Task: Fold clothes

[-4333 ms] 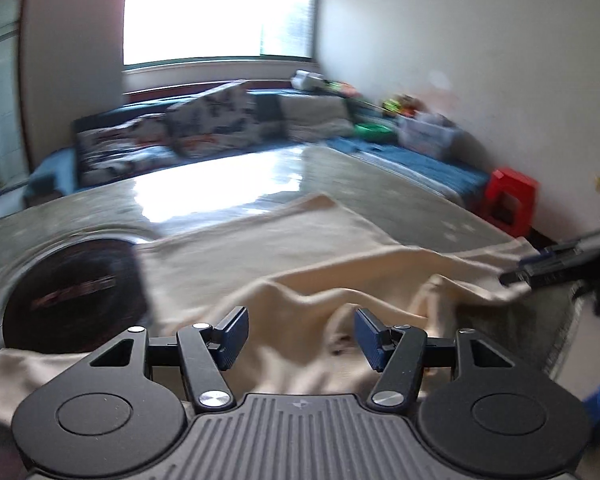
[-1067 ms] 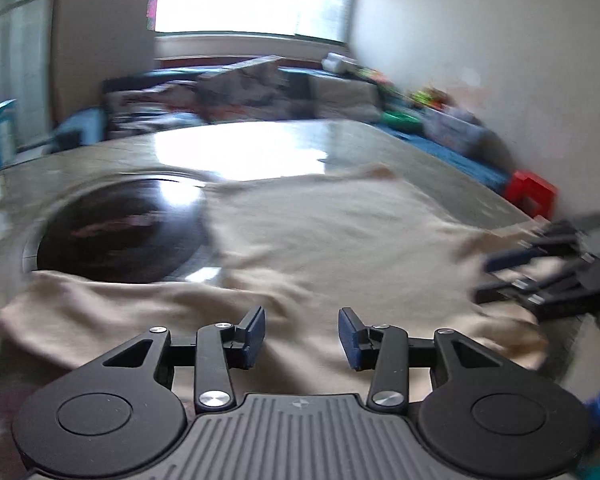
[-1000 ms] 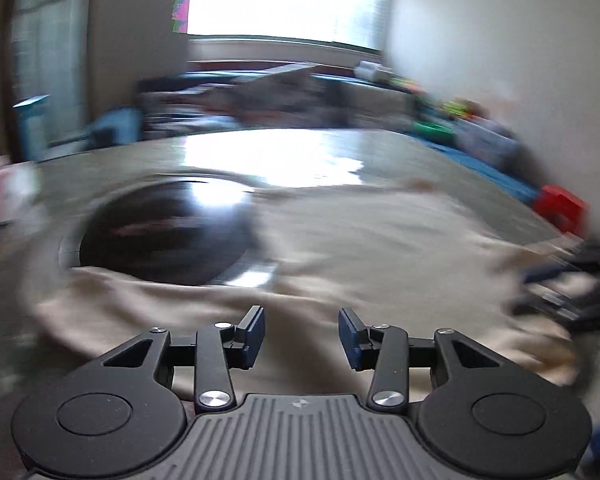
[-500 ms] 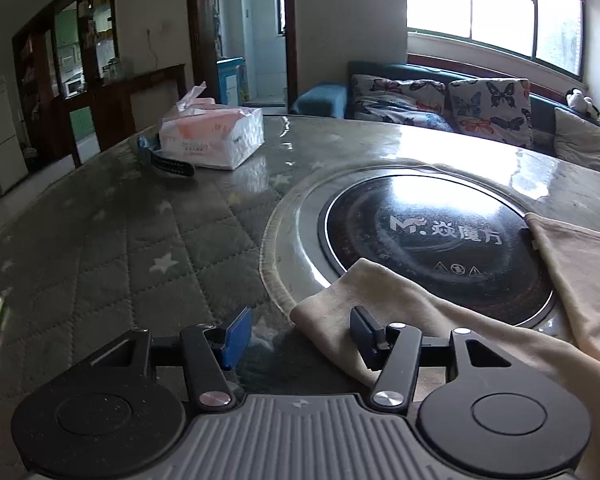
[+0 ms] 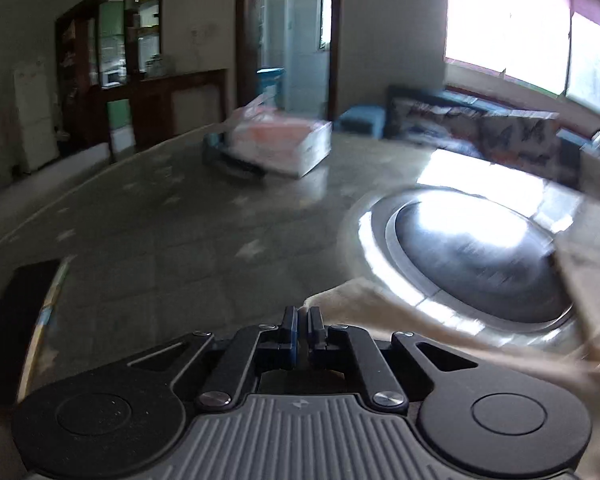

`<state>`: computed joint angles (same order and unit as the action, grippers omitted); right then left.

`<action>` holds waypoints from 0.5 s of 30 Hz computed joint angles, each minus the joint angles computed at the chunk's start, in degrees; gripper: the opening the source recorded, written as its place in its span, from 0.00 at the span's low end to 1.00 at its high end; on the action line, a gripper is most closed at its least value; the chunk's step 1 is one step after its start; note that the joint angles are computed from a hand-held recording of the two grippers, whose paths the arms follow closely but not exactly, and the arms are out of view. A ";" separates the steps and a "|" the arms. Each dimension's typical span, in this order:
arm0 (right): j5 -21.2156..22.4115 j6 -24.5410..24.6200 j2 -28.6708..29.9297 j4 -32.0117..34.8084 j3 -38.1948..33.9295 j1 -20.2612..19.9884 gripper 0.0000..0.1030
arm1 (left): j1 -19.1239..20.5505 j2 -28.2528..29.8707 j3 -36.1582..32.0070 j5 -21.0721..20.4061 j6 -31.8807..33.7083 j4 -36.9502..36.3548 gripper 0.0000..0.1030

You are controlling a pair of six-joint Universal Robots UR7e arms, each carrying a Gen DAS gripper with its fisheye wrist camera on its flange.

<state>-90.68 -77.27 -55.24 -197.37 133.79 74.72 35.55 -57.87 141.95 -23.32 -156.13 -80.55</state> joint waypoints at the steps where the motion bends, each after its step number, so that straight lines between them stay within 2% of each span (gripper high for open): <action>1: 0.00 -0.07 0.01 0.03 -0.01 0.04 0.61 | -0.59 0.14 0.69 -0.31 -0.64 -0.93 0.05; 8: 0.39 -0.42 -0.15 0.17 0.12 -0.20 0.63 | -1.14 0.36 1.46 -0.32 -0.31 -1.67 0.06; 12: 0.63 -0.60 -0.06 0.05 0.15 -0.06 0.63 | -0.26 0.58 0.47 -0.38 0.84 -0.35 0.20; 15: 1.02 -0.92 -0.39 0.20 0.39 -0.12 0.63 | -1.24 1.06 -1.88 -2.21 -3.23 5.68 0.22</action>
